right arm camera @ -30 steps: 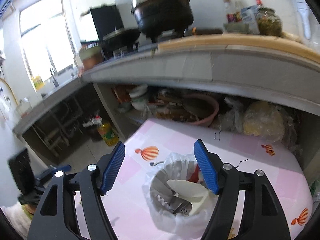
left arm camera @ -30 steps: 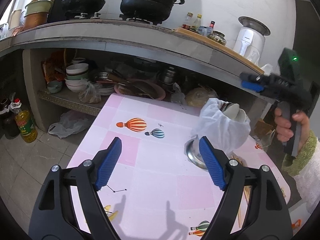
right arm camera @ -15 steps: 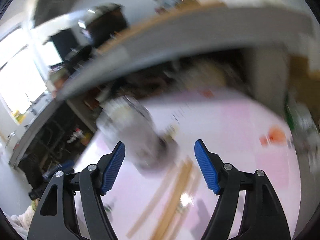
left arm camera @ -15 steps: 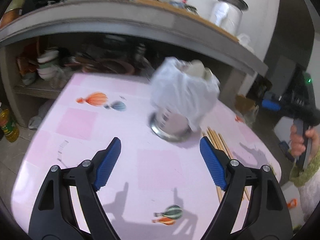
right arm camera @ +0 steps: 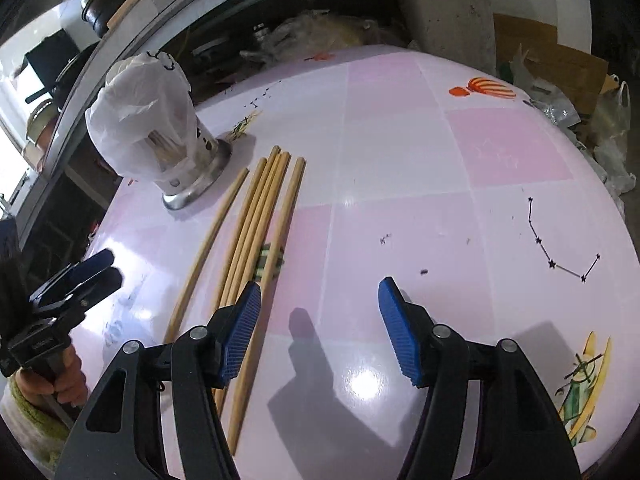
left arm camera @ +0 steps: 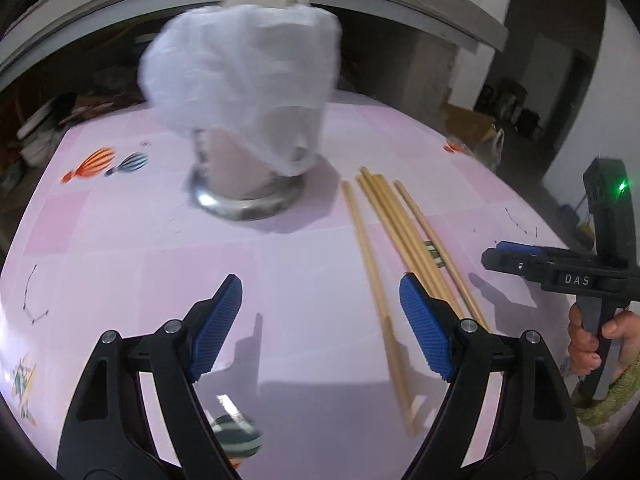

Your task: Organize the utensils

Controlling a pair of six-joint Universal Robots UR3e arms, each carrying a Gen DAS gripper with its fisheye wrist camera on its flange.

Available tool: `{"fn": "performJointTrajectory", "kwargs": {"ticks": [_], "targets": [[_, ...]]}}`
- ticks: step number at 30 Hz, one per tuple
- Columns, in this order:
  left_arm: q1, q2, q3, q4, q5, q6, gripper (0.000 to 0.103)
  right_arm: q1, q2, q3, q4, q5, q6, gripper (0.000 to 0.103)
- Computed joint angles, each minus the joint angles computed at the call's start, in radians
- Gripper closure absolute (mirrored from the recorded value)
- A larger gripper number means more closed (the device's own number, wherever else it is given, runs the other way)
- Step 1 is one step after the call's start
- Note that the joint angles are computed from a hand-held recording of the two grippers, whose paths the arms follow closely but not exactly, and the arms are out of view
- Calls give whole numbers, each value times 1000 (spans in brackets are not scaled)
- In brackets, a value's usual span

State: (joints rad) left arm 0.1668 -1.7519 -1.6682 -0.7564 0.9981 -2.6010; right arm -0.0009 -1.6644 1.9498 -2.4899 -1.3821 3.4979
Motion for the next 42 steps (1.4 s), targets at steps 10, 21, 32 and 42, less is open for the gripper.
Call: {"fn": "performJointTrajectory", "kwargs": {"ticks": [10,21,32,42], "targets": [[-181,-123,115,-16,202,-3,65,-99,-81,96,-12,82,-16,42],[-223,-99,72,20,315,15,97,-85,-115,115,-9,78,6,42],[-31,125,-130,-104,201,52,90,-37,-142,130,-12,45,19,42],[87,202,-169,-126,10,18,18,41,-117,67,-15,-51,33,28]]}}
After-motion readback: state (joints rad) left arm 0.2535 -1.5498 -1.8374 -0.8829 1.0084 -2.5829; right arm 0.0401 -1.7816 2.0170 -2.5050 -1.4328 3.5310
